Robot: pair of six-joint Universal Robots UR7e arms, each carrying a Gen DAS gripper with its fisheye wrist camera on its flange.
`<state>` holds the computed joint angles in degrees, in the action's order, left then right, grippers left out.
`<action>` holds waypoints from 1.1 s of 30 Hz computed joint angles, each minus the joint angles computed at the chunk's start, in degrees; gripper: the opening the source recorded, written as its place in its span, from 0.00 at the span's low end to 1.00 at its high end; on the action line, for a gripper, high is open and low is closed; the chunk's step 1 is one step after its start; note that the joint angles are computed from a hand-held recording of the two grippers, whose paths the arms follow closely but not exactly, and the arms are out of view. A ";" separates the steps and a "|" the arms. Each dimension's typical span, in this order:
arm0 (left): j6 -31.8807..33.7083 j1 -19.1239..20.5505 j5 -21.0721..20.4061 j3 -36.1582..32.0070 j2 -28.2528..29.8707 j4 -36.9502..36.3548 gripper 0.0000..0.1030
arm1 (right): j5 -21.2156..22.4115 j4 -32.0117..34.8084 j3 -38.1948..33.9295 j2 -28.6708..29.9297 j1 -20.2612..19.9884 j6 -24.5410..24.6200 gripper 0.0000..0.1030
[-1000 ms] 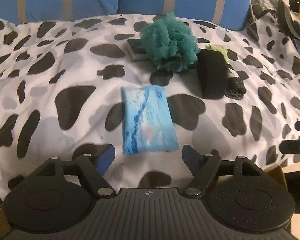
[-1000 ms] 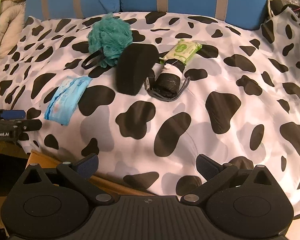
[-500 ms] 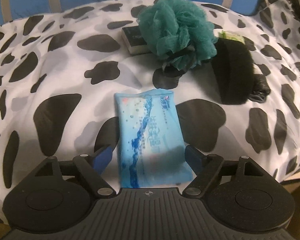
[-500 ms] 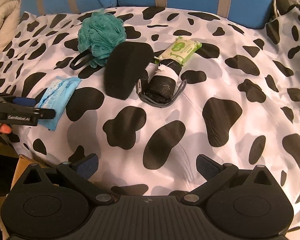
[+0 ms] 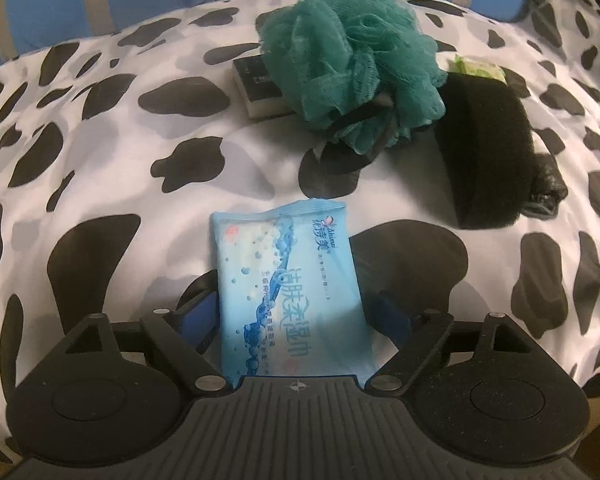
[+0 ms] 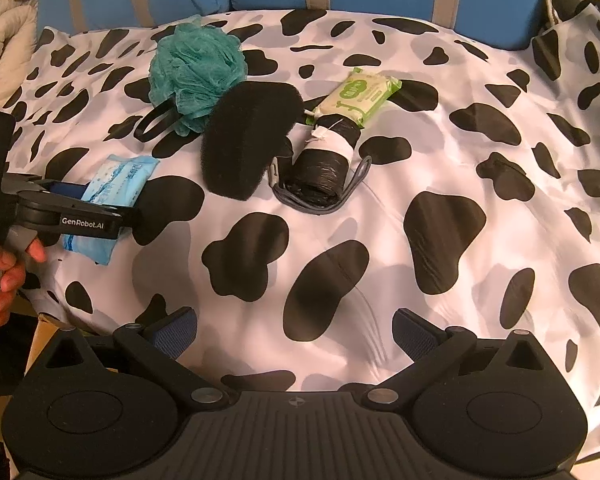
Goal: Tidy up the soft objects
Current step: 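Grasp the blue wet-wipe pack with the left gripper and lift it, then grasp the black sponge with the right gripper while the left holds the wipe pack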
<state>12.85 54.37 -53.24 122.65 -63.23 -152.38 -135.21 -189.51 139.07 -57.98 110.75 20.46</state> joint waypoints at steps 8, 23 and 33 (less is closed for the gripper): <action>3.01 -0.90 1.65 0.87 -0.51 -0.46 0.62 | -0.33 -0.44 -0.50 0.85 -0.77 -0.82 1.00; 6.58 -1.61 -4.61 1.95 -5.87 -2.61 0.61 | -2.01 -9.73 -3.12 5.63 0.02 -8.18 1.00; 7.03 -1.53 -6.30 1.16 -7.92 -0.74 0.61 | -2.78 -10.98 -9.54 10.37 0.23 -14.34 1.00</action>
<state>19.88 52.85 -59.55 123.81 -71.15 -153.12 -137.99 -200.49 129.53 -47.61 110.98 6.12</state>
